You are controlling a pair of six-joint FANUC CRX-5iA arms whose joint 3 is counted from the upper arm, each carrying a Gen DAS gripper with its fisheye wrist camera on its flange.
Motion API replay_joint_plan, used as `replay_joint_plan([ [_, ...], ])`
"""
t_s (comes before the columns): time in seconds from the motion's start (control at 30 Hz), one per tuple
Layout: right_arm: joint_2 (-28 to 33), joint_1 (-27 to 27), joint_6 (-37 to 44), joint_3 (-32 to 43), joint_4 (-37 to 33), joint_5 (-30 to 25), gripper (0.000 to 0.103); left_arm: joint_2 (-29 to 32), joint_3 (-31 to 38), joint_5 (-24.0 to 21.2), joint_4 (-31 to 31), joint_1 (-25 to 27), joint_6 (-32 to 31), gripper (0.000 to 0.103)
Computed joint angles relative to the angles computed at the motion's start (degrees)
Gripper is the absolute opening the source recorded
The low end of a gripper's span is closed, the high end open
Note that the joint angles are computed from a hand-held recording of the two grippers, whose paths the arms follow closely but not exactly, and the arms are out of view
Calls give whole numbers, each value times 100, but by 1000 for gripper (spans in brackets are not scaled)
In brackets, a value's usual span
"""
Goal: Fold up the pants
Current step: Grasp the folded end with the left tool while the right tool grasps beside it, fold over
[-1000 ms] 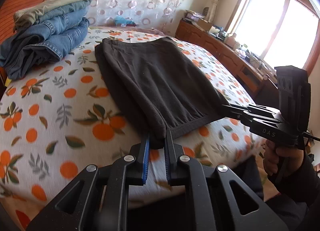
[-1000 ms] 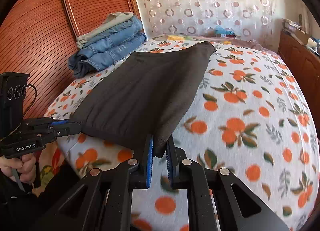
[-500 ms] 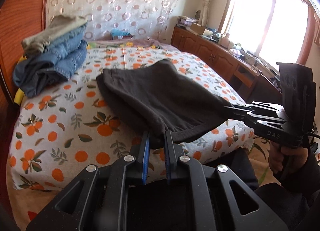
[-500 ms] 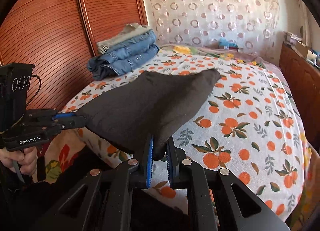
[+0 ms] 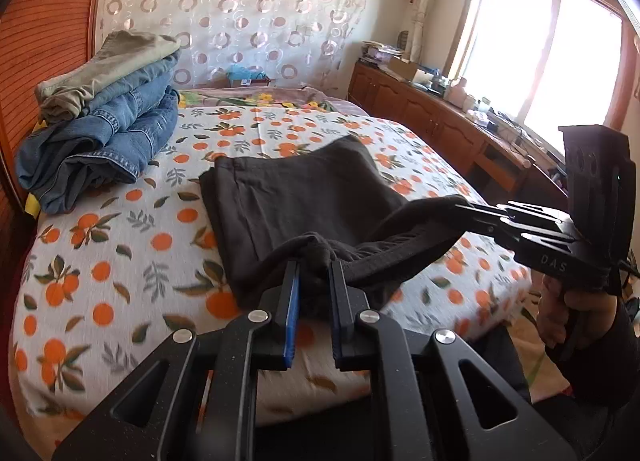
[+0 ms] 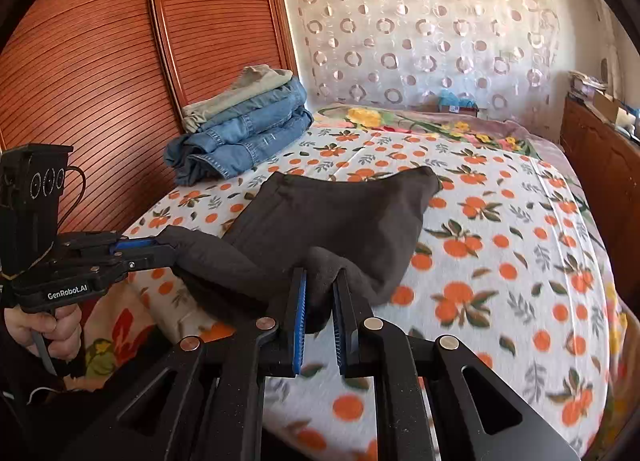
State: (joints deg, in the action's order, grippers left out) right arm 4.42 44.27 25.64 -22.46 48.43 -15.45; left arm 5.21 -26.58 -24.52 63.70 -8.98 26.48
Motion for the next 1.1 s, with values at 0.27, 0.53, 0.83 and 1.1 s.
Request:
replay_joint_plan([
  [0.27,556,-293,343,580,-196,193,12,568,672,89,73,11,-134,14],
  [0.53,1161,-400,1294,1519,-1246,-45,12,1153,1511,16,-610,123,494,14],
  [0.83,2000,-519,2480,2909,-2769,-677,12,1746,2409,-249,-1513,279,1414,14],
  [1.1,2365,-714,3207,3690,-3813,-986,18,2039,2988,-544,-2244,356,2248,19],
])
